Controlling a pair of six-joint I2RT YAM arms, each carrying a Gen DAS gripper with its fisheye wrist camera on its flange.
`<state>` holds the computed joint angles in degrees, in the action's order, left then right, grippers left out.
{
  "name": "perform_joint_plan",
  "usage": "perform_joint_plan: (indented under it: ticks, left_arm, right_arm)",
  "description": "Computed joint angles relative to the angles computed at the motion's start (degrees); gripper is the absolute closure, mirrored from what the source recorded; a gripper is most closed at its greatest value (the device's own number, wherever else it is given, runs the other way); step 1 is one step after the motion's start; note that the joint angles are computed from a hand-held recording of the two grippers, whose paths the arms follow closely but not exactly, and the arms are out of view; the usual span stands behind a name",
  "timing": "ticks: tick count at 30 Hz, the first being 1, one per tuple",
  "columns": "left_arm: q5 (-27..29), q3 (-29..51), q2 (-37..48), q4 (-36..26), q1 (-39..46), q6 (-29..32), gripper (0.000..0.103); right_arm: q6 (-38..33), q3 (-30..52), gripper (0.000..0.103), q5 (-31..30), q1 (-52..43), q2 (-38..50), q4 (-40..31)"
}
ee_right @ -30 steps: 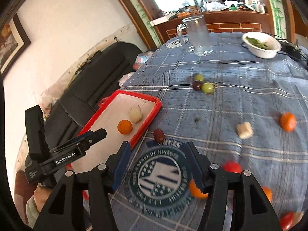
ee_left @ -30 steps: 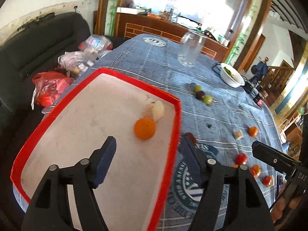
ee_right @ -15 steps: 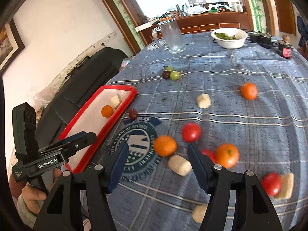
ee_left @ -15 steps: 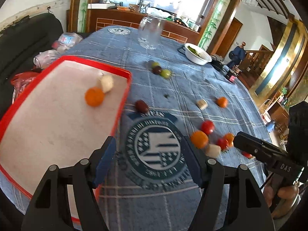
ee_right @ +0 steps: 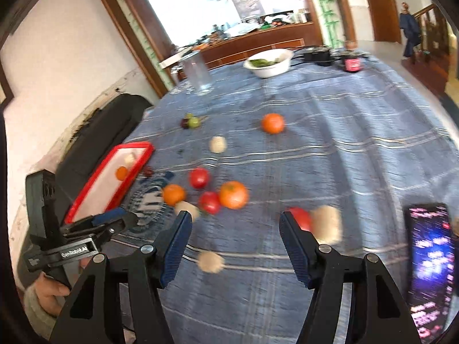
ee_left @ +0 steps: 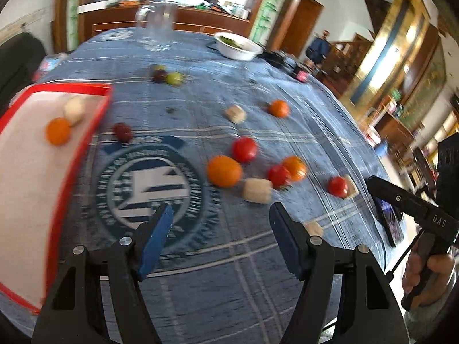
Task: Organize fruits
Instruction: 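Return both tools to the table and grasp a bread block with each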
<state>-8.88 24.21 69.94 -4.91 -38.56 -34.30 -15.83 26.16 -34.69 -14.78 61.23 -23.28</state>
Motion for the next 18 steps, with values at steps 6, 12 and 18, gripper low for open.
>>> perform_joint_plan:
  ticks: [6,12,18]
  left_arm:
    - [0.4,1.1,6.8,4.4,-3.0,-0.3,0.034]
    - [2.0,3.3,12.3,6.0,-2.1,0.3,0.034]
    - [2.3,5.6,16.0,6.9,-1.9,1.1,0.034]
  right_arm:
    - [-8.2,-1.7,0.038,0.7,-9.1,2.0,-1.5]
    - [-9.0,-2.1,0.042,2.9,-10.6,8.4,4.3]
    - [-7.9,-2.4,0.048,6.4,-7.7,8.6,7.3]
